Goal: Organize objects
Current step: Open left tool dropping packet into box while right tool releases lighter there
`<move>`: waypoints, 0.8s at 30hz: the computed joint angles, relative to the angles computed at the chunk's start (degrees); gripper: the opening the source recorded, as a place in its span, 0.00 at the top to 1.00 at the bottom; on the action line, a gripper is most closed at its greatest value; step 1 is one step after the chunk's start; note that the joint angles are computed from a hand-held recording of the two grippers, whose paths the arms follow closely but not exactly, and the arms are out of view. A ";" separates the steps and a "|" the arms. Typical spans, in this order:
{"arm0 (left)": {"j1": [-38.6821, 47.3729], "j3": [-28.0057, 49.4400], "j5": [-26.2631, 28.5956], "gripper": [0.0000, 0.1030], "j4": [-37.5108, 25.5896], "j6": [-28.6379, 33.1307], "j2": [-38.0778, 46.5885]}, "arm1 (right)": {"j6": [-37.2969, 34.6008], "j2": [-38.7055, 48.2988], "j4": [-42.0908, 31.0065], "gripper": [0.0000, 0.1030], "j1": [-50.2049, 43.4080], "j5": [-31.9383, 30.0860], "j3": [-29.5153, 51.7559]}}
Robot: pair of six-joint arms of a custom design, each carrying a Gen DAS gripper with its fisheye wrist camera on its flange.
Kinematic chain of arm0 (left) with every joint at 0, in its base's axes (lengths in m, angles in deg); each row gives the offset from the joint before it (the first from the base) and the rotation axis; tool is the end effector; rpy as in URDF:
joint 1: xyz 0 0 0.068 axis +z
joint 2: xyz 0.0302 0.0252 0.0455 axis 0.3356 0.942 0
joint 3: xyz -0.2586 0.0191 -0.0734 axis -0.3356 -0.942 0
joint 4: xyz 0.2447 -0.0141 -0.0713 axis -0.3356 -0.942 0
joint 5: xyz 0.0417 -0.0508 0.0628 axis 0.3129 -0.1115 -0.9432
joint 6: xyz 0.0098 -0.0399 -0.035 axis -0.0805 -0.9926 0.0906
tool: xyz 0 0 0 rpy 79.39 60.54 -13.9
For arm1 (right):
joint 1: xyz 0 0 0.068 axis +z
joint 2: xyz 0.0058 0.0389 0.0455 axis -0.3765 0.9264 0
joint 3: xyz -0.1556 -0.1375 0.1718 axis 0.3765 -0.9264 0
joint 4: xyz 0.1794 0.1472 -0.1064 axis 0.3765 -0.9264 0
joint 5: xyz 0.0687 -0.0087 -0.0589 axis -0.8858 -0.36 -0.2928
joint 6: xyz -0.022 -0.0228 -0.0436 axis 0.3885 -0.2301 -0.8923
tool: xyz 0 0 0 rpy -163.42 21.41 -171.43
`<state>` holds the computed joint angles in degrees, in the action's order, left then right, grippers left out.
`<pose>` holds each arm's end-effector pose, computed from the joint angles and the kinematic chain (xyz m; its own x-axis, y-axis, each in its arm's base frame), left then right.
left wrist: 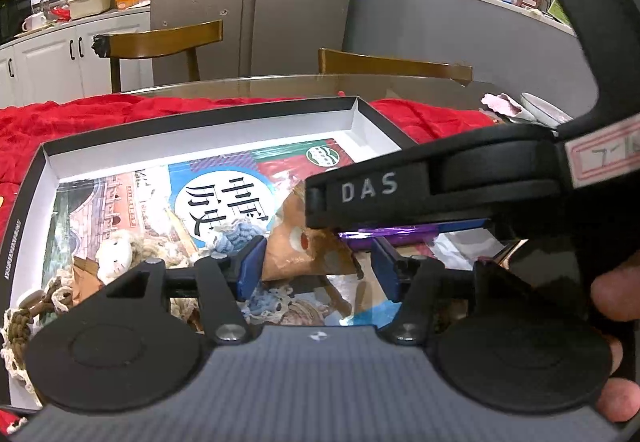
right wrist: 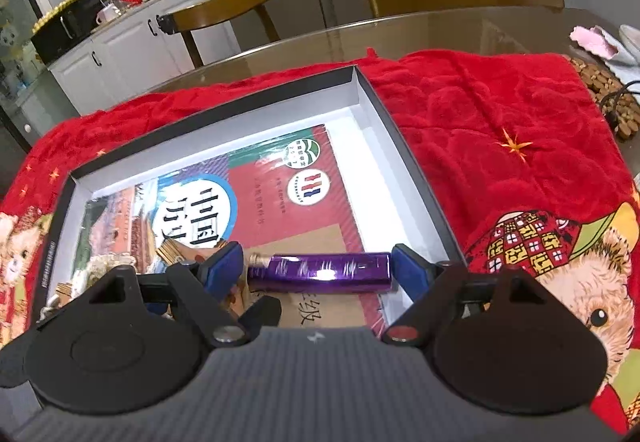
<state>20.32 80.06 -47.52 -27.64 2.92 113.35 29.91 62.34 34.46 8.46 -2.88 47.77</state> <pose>0.2886 -0.0124 0.1132 -0.5710 0.1977 -0.7968 0.4679 0.8759 -0.1180 0.2930 0.1601 0.1219 -0.7212 0.3324 -0.6078 0.2393 0.9429 0.2317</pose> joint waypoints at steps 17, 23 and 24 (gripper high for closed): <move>4.76 4.45 7.91 0.28 -8.33 0.83 -3.37 | 0.48 -8.74 9.63 0.13 0.10 -1.17 -10.06; 6.61 2.53 10.47 0.27 -9.06 1.53 -7.71 | 0.48 -19.41 11.61 0.12 1.99 2.96 -16.66; 6.56 1.31 9.72 0.27 -8.28 1.77 -9.18 | 0.05 -21.18 11.40 0.12 2.52 3.69 -17.21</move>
<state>26.88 81.37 -37.80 -35.91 4.69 104.16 29.96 41.16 45.86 10.98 0.81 30.56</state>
